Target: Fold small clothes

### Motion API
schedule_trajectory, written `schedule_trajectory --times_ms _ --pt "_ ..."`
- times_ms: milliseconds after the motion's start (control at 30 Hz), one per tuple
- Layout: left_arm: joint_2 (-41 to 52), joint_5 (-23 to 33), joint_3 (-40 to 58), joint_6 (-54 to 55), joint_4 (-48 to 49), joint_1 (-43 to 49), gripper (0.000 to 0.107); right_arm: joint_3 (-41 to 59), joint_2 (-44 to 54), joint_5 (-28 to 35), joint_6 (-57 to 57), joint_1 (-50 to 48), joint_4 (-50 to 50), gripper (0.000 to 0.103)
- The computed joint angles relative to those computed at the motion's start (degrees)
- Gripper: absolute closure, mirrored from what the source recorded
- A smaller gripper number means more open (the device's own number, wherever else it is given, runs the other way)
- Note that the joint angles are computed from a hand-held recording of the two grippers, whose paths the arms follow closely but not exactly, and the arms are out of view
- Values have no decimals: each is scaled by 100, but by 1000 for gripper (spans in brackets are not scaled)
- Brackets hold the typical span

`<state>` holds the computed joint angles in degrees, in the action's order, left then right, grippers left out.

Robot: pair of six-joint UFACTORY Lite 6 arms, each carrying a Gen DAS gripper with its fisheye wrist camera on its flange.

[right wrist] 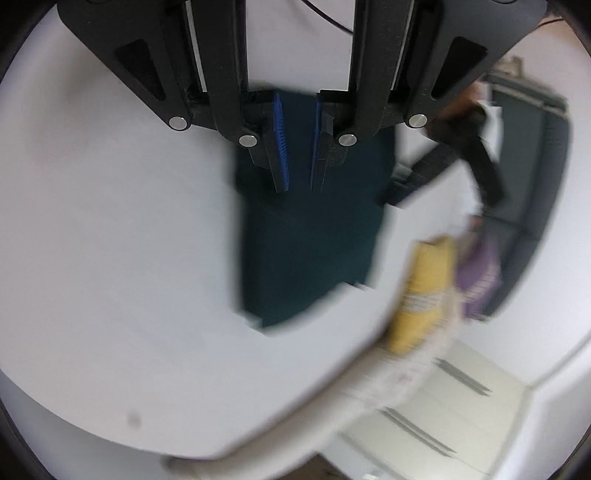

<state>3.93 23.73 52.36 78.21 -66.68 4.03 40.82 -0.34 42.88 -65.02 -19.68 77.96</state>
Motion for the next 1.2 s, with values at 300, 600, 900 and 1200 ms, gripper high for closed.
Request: schedule_trajectory --times_ms 300,600,900,1200 --pt "997 -361 670 -531 745 -371 48 1169 2845 423 -1179 12 1154 103" --pt "1119 -327 755 -410 669 -326 47 440 1181 -104 -910 -129 802 90" --pt "1085 -308 704 -296 583 -328 47 3962 3211 -16 2076 1146 -1787 50" --pt "1156 -194 645 508 -234 -248 46 4417 4114 268 975 283 -372 65"
